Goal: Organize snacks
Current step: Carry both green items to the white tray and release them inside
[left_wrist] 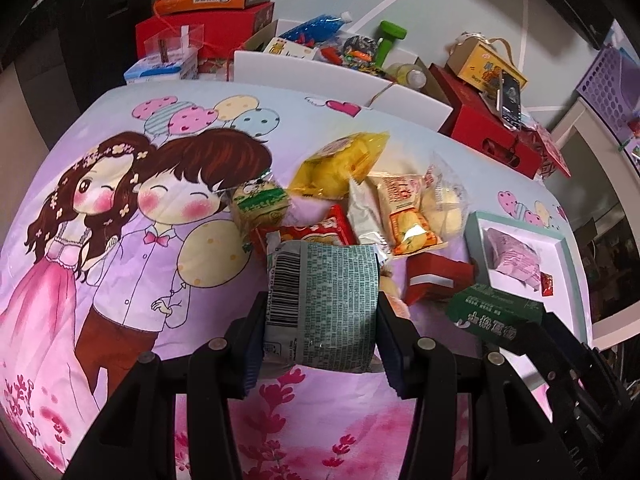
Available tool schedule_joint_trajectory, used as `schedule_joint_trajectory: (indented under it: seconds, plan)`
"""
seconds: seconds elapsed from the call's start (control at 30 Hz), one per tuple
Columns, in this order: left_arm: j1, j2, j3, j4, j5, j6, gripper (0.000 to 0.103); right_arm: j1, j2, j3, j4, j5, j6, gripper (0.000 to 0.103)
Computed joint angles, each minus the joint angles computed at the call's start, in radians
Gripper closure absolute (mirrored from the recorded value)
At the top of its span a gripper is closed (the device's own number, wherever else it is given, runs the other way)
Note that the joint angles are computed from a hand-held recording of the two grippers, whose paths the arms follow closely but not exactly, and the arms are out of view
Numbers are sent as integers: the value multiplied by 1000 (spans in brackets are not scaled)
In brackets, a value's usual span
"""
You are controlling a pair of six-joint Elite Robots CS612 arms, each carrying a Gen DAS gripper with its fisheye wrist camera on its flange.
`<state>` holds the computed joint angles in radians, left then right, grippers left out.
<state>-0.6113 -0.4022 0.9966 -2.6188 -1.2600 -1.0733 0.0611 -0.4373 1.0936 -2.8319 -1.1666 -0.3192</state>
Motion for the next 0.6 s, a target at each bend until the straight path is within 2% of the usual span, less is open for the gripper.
schedule_joint_trajectory:
  seconds: [0.3,0.4,0.43,0.6]
  plan:
    - [-16,14,-48,0,25,76,52,-18,-2,-5,-42,-14,60,64]
    - [-23,32,-95,29,28,118,52,-27,3,-17,-46,-28,90,64]
    - [-25,39,-118,66,33,129,52,-30,5,-22,-47,-34,102,64]
    - [-30,99,-251,121,-8,220,52,-47,20,-53,-52,-77,163,64]
